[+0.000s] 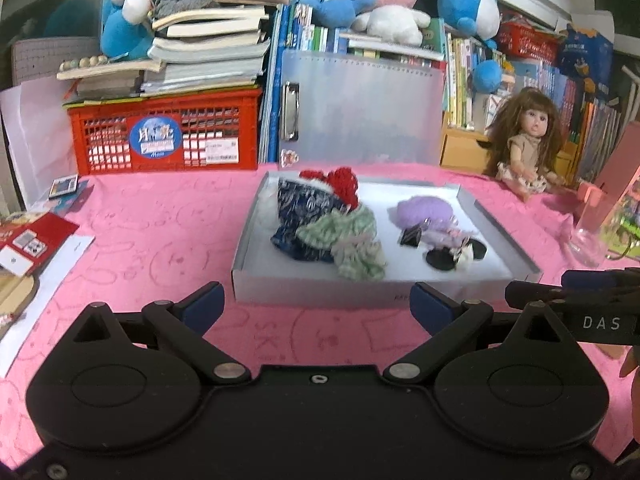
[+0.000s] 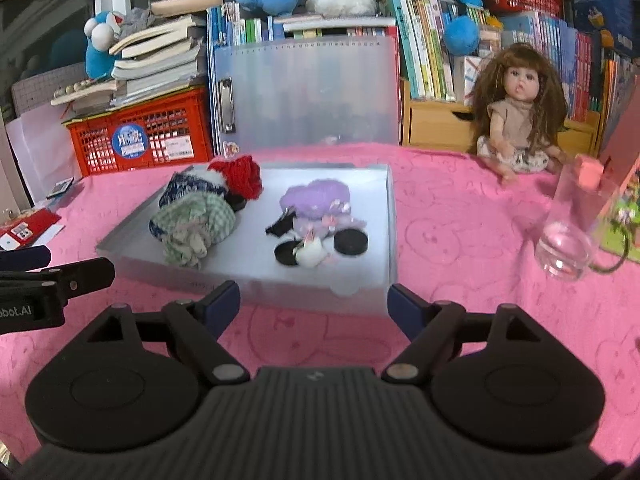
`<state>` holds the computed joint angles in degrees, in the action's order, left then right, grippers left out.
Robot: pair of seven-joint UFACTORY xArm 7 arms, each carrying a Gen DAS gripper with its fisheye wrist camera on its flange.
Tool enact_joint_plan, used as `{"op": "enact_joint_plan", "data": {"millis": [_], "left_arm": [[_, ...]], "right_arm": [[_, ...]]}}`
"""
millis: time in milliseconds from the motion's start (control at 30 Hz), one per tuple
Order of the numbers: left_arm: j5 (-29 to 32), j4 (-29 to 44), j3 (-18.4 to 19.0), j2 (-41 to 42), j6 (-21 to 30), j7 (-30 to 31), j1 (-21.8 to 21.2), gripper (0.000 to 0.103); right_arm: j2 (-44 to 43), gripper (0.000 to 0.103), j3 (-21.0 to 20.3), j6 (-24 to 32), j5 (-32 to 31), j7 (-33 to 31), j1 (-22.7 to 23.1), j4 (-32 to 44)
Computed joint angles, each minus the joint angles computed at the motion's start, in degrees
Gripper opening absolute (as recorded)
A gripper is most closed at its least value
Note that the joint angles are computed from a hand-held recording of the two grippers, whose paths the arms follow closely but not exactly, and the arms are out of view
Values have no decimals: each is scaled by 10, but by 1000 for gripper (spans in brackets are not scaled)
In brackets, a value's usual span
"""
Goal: Organize objects
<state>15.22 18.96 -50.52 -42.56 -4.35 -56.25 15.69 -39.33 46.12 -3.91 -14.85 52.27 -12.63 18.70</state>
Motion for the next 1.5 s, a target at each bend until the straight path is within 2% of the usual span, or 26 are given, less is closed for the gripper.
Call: {"op": "enact_joint_plan", "data": {"millis": [367,633,733,867,1000,1500], "left_arm": [[12,6,-74,27,4,-39,66,99],[19,21,-113,52,5,-56,114,102],[22,25,-130,48,6,-66,131,103],[32,36,-139,53,17,-67,143,103],[42,46,-145,56,32,-71,149,103],[63,48,-141,58,37,-85,150,103]], "right_arm": [[9,91,60,6,-8,42,-46,-3],[15,93,101,6,-23,63,-88,6],[11,97,118,3,-29,67,-105,10],[4,103,147,-1,-32,75,-131,15],[0,103,159,5,-35,80,-141,21],[1,103,157,6,-42,86,-141,21]]}}
